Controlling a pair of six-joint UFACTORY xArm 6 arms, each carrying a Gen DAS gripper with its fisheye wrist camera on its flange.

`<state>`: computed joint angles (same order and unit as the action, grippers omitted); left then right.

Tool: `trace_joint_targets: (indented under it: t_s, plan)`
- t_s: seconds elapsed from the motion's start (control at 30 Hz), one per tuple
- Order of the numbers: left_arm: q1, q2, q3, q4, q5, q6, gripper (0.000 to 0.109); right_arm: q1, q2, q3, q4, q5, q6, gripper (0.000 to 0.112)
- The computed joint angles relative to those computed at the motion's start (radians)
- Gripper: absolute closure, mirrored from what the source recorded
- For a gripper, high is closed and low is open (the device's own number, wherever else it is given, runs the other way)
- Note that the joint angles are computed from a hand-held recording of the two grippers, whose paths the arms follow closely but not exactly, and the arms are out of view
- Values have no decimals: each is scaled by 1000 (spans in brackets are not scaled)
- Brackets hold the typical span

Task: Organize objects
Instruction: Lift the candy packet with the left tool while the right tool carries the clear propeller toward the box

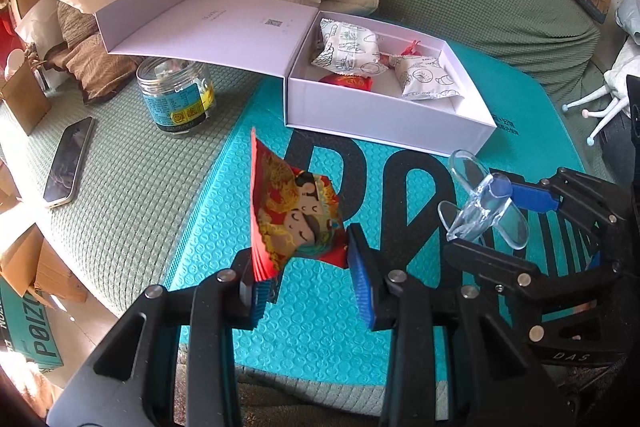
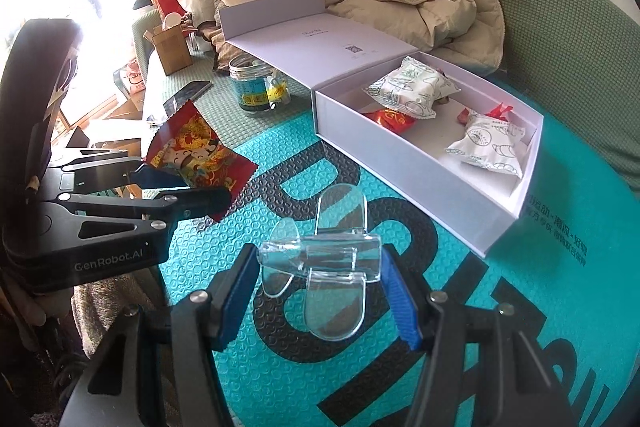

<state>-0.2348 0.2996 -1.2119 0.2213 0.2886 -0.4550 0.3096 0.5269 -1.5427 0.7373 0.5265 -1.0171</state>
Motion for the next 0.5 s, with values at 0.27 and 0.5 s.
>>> trace_joint_targets:
  t_s: [0.27,0.5]
  plan:
    - [-11,-8,-50,-15,36,51,75,-10,-5,-39,-31,27,43,50]
    - [-27,22,-134,-40,91,99,75,-24,-6,-69,-27,42,46,50]
